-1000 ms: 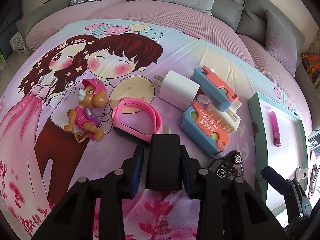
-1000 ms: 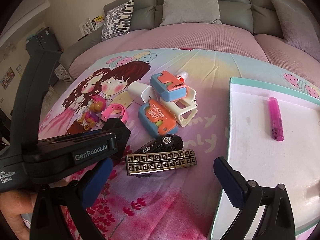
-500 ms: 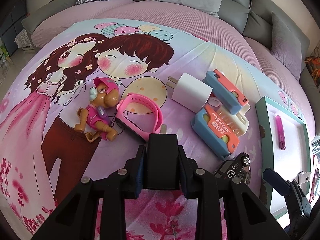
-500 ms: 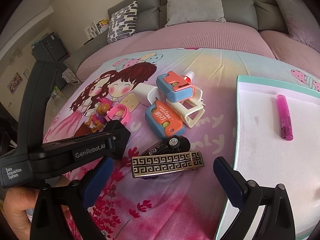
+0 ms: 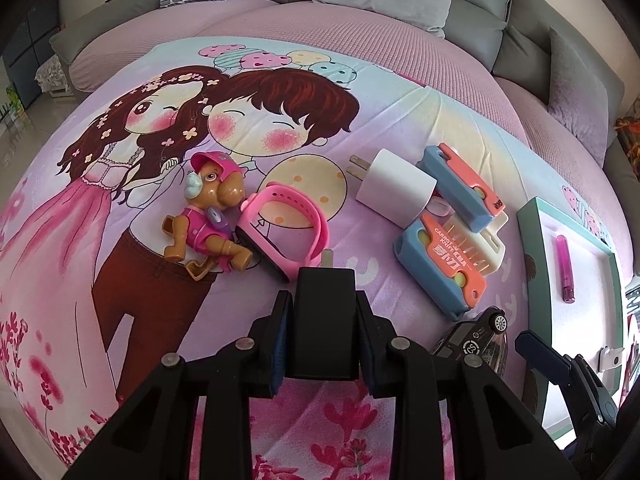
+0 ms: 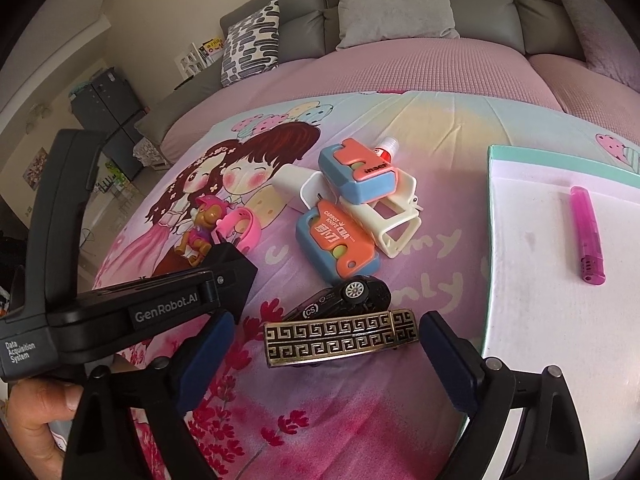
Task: Organize rigid objects
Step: 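Grasp the gold-and-black harmonica with the right tool while the left tool holds the charger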
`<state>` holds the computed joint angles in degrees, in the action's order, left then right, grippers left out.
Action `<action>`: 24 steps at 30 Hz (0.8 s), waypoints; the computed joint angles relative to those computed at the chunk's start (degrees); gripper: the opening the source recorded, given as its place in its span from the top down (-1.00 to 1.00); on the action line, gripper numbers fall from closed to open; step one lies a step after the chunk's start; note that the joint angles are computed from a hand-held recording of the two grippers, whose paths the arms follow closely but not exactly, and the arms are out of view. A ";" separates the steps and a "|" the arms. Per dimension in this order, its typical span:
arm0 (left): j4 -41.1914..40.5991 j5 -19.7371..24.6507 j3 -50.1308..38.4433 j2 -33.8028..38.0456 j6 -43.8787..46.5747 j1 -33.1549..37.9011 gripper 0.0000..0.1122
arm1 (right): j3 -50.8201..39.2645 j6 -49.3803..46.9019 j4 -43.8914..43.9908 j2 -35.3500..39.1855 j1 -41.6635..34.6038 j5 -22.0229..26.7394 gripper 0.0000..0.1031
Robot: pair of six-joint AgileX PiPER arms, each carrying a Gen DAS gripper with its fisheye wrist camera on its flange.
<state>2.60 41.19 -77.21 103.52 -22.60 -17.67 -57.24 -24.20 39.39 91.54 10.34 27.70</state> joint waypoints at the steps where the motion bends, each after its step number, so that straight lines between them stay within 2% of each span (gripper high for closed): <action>1: 0.26 0.04 0.06 -0.07 -0.24 0.14 0.44 | -0.14 0.49 -0.44 0.16 0.11 -0.15 -0.85; 7: 2.09 0.64 -0.08 -0.10 -1.76 0.04 0.44 | -1.67 8.72 -10.81 1.33 2.84 -1.23 -0.85; 11: 2.19 0.72 -0.16 -0.03 -1.90 -0.02 0.44 | -2.01 10.70 -13.50 1.54 3.46 -0.93 -0.83; 14: 2.16 0.74 -0.09 -0.11 -1.92 -0.01 0.44 | -1.81 6.45 -9.11 1.29 2.76 0.38 -0.75; 19: 2.14 0.77 -0.09 -0.19 -2.04 0.13 0.44 | -1.39 4.98 -7.70 0.85 2.44 1.42 -0.75; 24: 2.21 0.75 0.11 -0.30 -2.44 0.08 0.44 | -0.86 -0.55 -2.40 0.29 0.63 4.32 -0.66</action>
